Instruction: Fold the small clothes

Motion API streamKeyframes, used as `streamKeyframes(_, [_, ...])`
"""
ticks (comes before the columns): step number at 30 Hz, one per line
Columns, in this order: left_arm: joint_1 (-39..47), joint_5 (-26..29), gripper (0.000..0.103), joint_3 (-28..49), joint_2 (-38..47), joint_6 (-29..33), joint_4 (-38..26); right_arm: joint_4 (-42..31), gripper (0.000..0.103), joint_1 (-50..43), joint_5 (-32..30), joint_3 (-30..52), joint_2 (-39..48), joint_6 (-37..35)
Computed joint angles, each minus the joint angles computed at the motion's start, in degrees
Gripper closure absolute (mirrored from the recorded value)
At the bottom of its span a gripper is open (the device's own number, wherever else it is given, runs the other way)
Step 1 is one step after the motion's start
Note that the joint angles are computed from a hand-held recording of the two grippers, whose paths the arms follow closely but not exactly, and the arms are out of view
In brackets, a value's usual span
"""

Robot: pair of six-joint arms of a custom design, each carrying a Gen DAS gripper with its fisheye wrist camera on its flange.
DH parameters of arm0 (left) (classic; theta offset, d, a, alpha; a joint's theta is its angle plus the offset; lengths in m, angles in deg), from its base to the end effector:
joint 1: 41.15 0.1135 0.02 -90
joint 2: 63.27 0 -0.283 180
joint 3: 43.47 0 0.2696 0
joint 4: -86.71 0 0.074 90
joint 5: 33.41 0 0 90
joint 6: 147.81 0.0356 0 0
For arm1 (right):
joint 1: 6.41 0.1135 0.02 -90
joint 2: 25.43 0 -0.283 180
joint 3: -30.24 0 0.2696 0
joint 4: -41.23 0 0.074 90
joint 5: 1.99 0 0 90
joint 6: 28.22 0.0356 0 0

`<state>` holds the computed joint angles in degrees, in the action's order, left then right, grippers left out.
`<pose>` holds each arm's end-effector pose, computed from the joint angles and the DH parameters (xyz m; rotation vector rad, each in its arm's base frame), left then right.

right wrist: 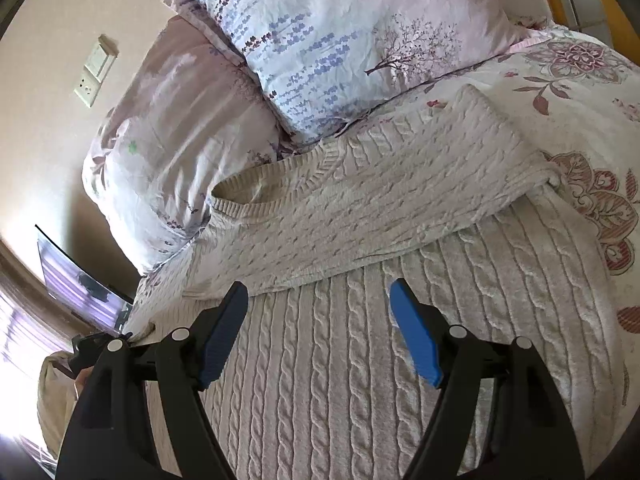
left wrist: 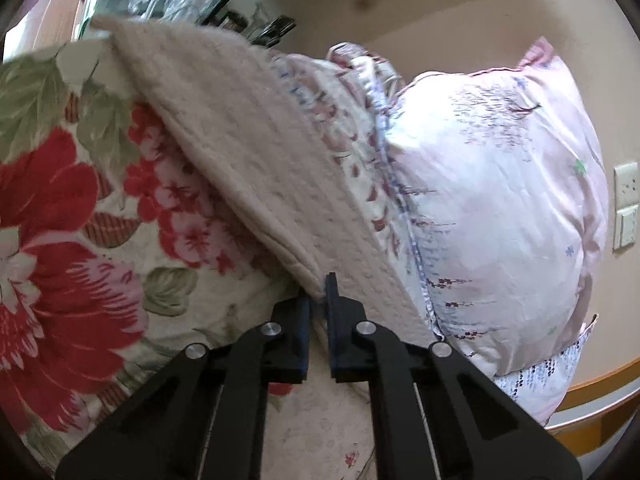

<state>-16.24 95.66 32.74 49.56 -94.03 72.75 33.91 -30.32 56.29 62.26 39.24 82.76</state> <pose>0.3820 0.1526 0.1350 -0.9468 2.1962 -0.9214 0.1958 -0.0663 0.1569 0.5683 2.1369 0.5964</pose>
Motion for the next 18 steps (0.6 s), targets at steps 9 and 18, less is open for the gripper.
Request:
streamKeyframes(9, [-9.5,1.9,0.098,-5.1,-12.9,-1.3,6.6,-2.5,0.028,-2.7,-1.9,-0.3,-3.5,-1.9])
streamKeyframes(18, [-32.7,-0.3,0.098,-6.6,-15.4,1.7,11.2,-6.2,0.028,-4.5,-2.7,-0.3,-6.4,-3.9])
